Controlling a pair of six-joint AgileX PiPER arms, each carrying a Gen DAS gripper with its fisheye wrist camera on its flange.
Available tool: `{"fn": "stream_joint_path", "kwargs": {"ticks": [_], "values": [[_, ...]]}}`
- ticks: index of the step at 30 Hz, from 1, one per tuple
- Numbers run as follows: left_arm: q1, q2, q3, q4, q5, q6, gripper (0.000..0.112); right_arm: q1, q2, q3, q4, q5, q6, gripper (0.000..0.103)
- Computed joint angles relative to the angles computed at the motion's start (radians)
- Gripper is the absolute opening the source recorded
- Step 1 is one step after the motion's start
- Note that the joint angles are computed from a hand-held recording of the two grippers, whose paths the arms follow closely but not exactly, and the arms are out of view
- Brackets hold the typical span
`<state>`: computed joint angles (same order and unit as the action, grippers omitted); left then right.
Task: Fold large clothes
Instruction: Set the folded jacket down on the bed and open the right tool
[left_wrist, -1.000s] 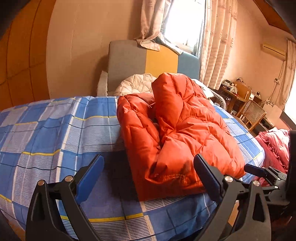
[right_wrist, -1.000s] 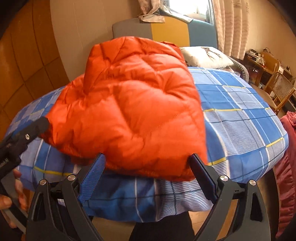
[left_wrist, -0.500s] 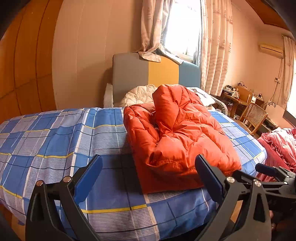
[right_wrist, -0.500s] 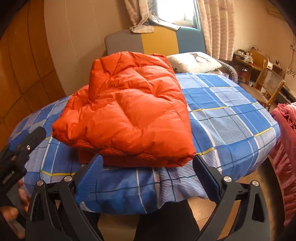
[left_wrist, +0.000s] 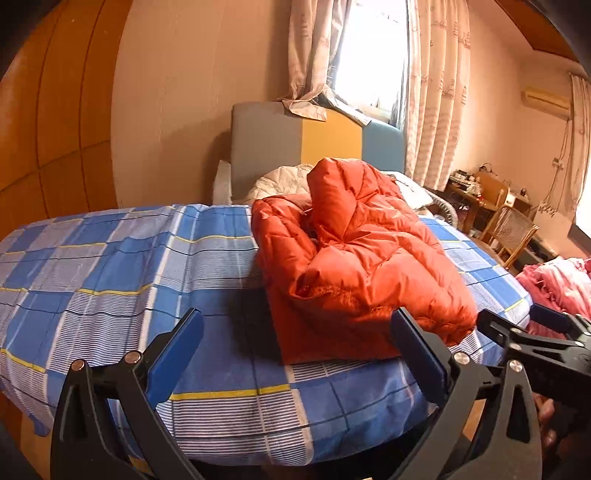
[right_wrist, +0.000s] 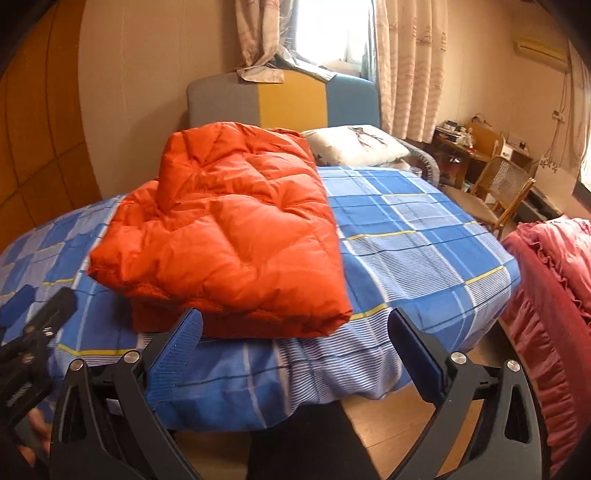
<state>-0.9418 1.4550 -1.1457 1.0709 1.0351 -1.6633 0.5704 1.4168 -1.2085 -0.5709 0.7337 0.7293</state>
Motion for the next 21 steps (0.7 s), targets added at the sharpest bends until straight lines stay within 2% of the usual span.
{"fn": "stream_joint_path", "kwargs": {"ticks": [3,10,13,17,21], "values": [[0.032,0.016,-0.031,-0.006,-0.033,0.042,0.101,-0.087,0.018,-0.036,0.099,-0.017,-0.033,0.100],[0.121,0.110,-0.131,-0.074,-0.099,0.180,0.101,-0.150,0.039,-0.011,0.209,-0.041,-0.124,0.100],[0.174,0.152,-0.149,-0.149,-0.126,0.248,0.101,-0.148,0.048,-0.007,0.183,-0.045,-0.122,0.100],[0.233,0.177,-0.160,-0.183,-0.187,0.278,0.101,-0.179,0.072,-0.045,0.154,-0.090,-0.092,0.100],[0.305,0.260,-0.221,-0.284,-0.220,0.401,0.101,-0.172,0.238,-0.176,0.243,-0.049,-0.255,0.100]]}}
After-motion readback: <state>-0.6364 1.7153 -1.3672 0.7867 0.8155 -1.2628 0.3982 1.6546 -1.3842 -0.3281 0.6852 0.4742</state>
